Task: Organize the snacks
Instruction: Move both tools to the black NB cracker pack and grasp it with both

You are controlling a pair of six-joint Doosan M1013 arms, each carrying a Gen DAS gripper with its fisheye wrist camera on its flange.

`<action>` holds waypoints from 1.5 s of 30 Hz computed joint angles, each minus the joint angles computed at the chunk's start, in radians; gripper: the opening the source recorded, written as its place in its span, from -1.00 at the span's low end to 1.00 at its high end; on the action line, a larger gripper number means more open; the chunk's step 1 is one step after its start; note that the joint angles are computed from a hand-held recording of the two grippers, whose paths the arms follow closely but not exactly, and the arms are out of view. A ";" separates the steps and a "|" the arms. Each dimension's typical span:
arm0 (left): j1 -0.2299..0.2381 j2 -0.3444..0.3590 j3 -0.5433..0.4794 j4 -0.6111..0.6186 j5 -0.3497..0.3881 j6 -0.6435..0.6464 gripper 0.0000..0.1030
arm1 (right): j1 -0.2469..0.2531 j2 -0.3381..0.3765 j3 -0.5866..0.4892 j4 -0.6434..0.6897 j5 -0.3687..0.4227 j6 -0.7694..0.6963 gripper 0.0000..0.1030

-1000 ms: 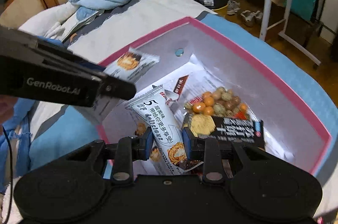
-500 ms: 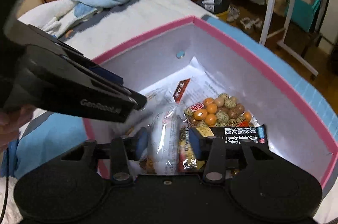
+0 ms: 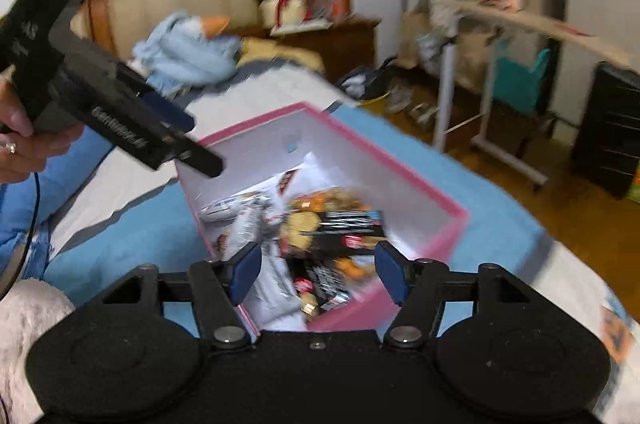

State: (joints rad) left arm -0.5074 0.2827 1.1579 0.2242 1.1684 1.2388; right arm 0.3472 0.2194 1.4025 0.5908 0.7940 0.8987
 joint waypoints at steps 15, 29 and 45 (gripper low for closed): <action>-0.117 0.075 -0.068 -0.192 -0.085 0.054 0.74 | -0.149 -0.090 0.111 -0.137 -0.113 0.138 0.78; -0.130 0.201 -0.132 -0.369 -0.191 -0.158 0.62 | -0.234 -0.037 0.133 -0.111 -0.092 0.225 0.78; -0.141 0.246 -0.033 -0.283 -0.318 -0.359 0.13 | -0.204 0.099 -0.037 -0.211 0.135 0.205 0.39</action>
